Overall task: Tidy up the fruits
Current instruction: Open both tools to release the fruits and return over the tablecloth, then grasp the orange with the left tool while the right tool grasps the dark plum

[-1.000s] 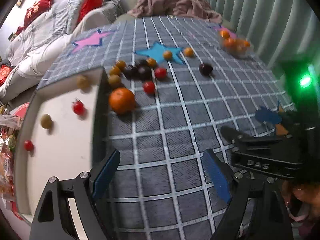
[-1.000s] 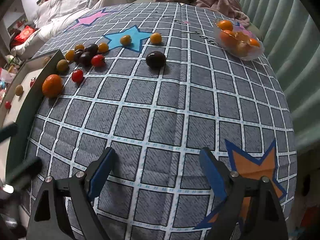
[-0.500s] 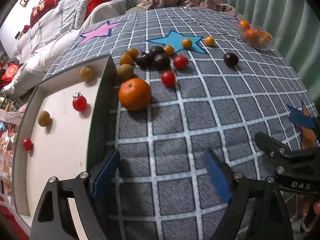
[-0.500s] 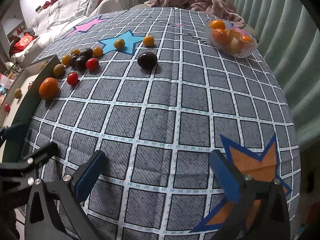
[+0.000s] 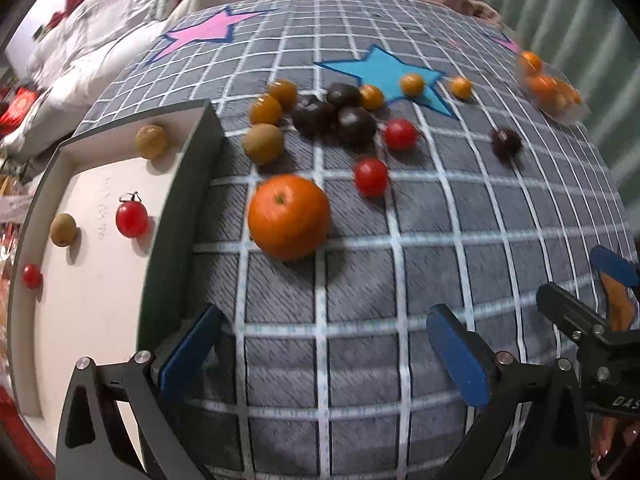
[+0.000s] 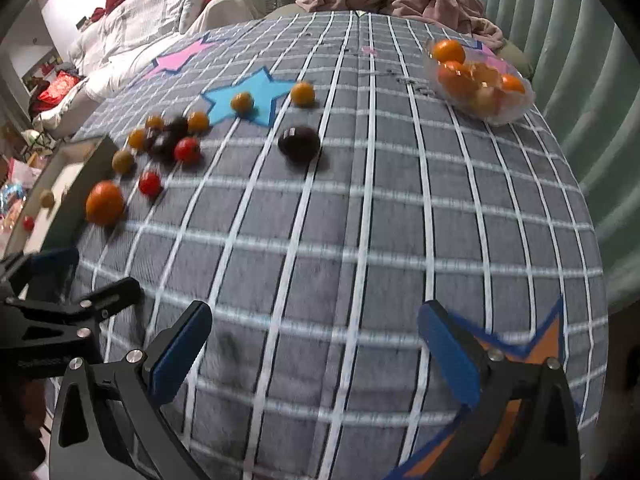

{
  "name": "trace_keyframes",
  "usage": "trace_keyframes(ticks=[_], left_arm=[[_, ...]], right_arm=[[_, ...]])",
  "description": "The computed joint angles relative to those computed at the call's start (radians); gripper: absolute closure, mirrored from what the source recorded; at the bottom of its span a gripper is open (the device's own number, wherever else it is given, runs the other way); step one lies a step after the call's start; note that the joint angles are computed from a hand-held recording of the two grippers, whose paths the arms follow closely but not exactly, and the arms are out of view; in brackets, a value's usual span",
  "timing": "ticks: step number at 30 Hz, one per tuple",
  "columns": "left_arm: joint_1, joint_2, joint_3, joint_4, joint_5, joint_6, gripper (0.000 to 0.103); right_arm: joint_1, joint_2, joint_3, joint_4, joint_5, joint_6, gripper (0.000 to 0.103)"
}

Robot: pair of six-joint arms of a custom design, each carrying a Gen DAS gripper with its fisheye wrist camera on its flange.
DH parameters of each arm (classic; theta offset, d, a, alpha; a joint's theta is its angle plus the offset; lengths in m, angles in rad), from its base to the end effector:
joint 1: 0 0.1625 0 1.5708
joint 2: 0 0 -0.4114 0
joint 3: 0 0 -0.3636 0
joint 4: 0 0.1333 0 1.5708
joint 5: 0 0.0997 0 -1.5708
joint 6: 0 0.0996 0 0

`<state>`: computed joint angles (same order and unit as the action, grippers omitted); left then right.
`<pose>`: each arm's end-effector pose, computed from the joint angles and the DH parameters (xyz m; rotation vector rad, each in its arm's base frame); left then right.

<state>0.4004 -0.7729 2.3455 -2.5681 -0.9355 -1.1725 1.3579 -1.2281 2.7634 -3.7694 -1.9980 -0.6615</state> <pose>-0.2325 -0.3073 -0.0354 0.2254 2.3432 -0.4402 0.0296 -0.2985 0.1766 0.3640 -2.4125 0.5356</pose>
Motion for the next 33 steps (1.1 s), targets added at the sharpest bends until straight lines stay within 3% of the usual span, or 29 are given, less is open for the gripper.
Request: trace_keyframes(ticks=[6,12,16,20,23,29,33], left_arm=[[-0.004,0.019,-0.035,0.034,0.084,-0.022,0.001],[0.016,0.049,-0.069,0.050,0.120,-0.010,0.005],[0.023,0.070,-0.089,0.055,0.144,0.016,0.005],[0.030,0.077,-0.087,0.007,0.159,0.037,0.017],[0.029,0.077,-0.091,0.018,0.175,0.030,0.027],[0.027,0.059,-0.072,0.030,0.203,-0.015,0.063],[0.018,0.054,-0.048,-0.007,0.200,-0.015,0.063]], right_arm=[[0.033,0.015,-0.105,0.104,0.007,0.044,0.001],[0.048,0.088,-0.171,0.094,0.006,0.030,0.002],[0.066,0.140,-0.202,0.063,-0.002,0.006,0.010],[0.085,0.177,-0.225,0.036,-0.011,-0.017,0.016],[0.099,0.209,-0.234,-0.005,-0.025,-0.036,0.024],[0.092,0.209,-0.229,-0.032,0.008,-0.052,0.069],[0.060,0.157,-0.210,0.018,0.057,-0.039,0.072]])
